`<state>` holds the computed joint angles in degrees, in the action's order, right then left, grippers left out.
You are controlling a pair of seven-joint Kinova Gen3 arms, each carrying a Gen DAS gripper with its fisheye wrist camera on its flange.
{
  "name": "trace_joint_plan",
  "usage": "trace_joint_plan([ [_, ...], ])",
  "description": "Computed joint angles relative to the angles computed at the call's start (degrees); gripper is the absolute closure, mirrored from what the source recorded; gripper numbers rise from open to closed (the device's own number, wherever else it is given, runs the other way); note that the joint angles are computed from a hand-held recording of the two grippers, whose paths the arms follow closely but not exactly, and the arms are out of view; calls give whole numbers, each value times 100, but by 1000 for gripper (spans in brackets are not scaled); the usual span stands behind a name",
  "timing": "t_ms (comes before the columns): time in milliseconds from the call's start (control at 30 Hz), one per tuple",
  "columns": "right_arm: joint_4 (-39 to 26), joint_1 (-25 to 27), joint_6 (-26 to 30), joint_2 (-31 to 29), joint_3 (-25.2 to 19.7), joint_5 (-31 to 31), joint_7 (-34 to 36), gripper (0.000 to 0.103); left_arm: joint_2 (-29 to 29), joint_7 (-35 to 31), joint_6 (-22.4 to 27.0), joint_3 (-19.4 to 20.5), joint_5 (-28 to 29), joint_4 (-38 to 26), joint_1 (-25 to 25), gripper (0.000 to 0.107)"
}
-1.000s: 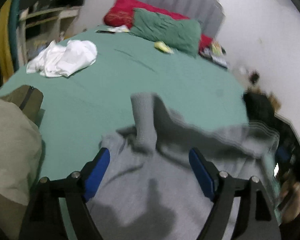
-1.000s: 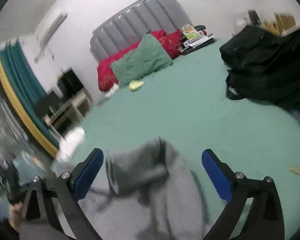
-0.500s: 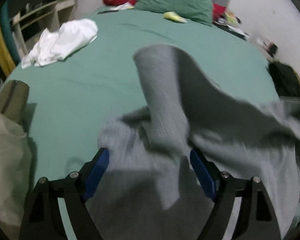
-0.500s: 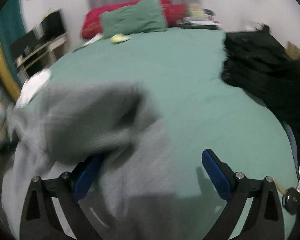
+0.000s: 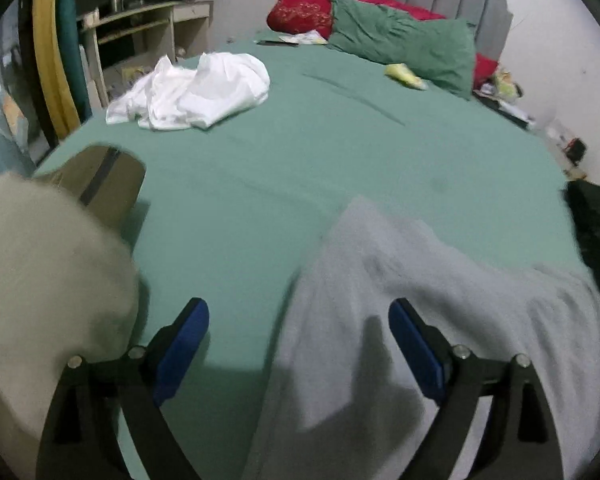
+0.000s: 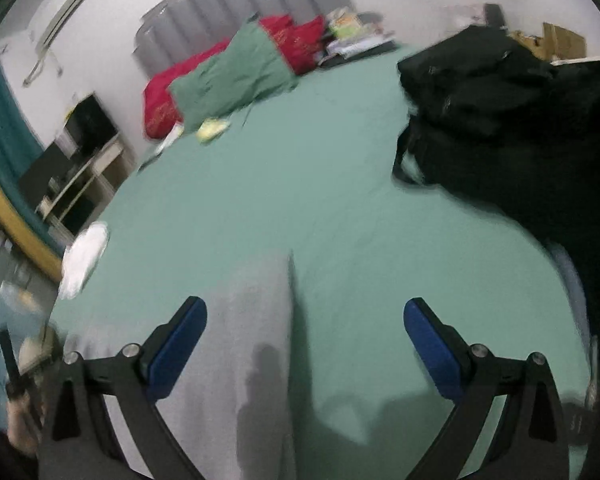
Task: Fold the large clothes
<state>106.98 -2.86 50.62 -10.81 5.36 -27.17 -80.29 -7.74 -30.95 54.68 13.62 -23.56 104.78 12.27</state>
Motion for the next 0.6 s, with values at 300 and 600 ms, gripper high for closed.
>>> trace_joint_plan([
  [300,1898,-11,1081,-1777,958,-907,579,18,-895,-364,538,236,1356,756,25,16],
  [600,2592,-316,1327,-2289,2173,-1662,1130,85,-1756,-90,316,983,1405,1282,-319,103],
])
